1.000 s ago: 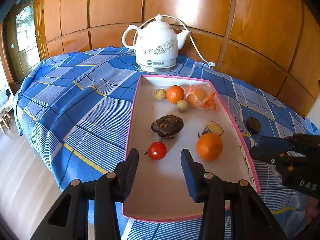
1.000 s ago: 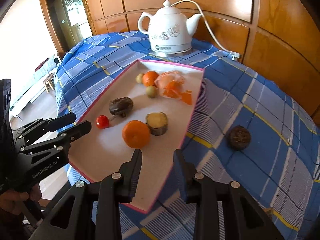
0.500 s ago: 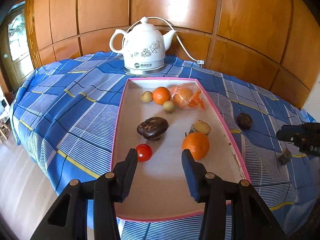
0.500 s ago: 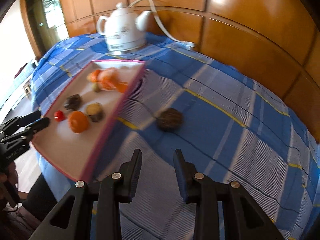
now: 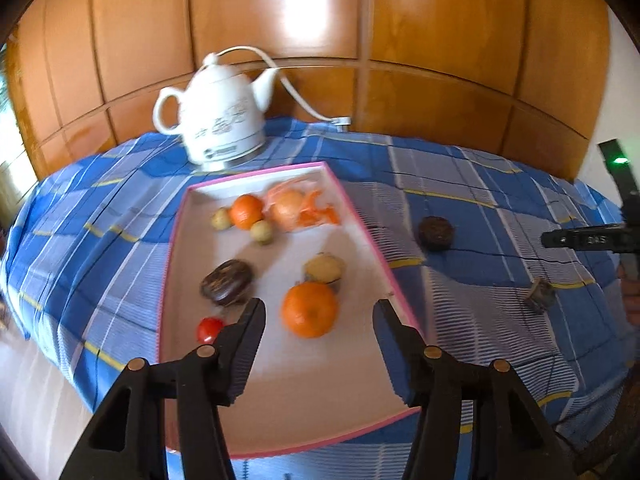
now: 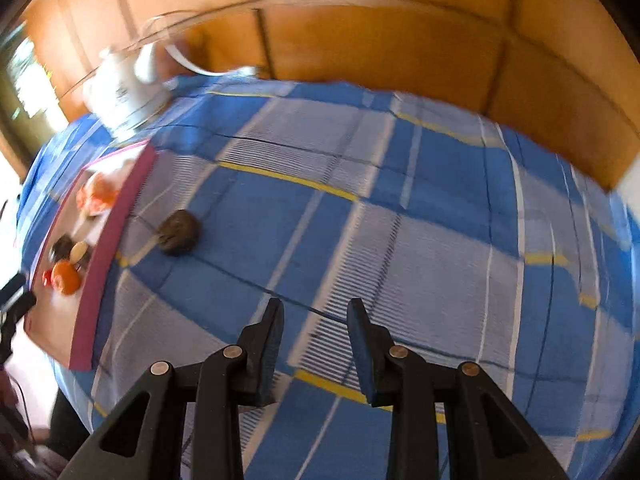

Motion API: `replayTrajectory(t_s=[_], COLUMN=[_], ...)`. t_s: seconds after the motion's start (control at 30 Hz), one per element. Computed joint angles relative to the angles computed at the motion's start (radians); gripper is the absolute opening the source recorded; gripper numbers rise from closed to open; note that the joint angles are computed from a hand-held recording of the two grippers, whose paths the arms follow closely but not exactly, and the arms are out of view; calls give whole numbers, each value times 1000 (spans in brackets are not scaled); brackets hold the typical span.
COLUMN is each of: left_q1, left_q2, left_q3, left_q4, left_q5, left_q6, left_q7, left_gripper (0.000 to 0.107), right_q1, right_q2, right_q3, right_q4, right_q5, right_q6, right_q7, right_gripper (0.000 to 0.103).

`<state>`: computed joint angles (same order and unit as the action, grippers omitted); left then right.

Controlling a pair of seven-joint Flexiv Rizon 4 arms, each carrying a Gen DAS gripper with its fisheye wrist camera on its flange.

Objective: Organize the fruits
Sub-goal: 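Move both grippers back out of the tray toward the cloth, then grasp the dark round fruit on the cloth with the left gripper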

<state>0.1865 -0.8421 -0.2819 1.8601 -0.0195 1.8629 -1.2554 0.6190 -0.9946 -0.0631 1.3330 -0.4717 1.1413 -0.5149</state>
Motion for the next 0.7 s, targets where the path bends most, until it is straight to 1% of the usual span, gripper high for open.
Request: replayTrajectory(t_s=[0.03, 0.17, 0.23, 0.33, 0.43, 0.47, 0.6, 0.7], left_q1=[-5, -45, -67, -79, -94, -99, -123, -171], left_q2=[-1, -11, -18, -26, -40, -43, -62, -83], left_q3=[-1, 4, 11, 3, -2, 0, 4, 40], left_q4=[-8, -61, -86, -112, -150, -160, -207, -266], left_q5=[1, -7, -16, -25, -58, -68, -100, -126], left_q6=[-6, -45, -68, -98, -152, -162, -215, -266], left_q7=[4, 32, 50, 82, 103, 109, 148, 173], left_gripper=[57, 57, 57, 57, 57, 57, 57, 61], right_q1=[-8, -31, -37, -42, -80, -82, -78, -77], right_q2=[1, 7, 6, 2, -10, -13, -14, -13], right_q3=[10, 33, 46, 57, 124, 132, 136, 136], right_q4=[-2, 12, 8, 1, -19, -26, -38, -40], right_q5=[11, 44, 57, 72, 115, 125, 155, 174], right_q6=[-11, 43, 52, 56, 71, 65, 50, 46], right_q7=[0, 4, -9, -24, -83, -97, -126, -134], right_gripper=[33, 33, 33, 33, 33, 33, 33, 33])
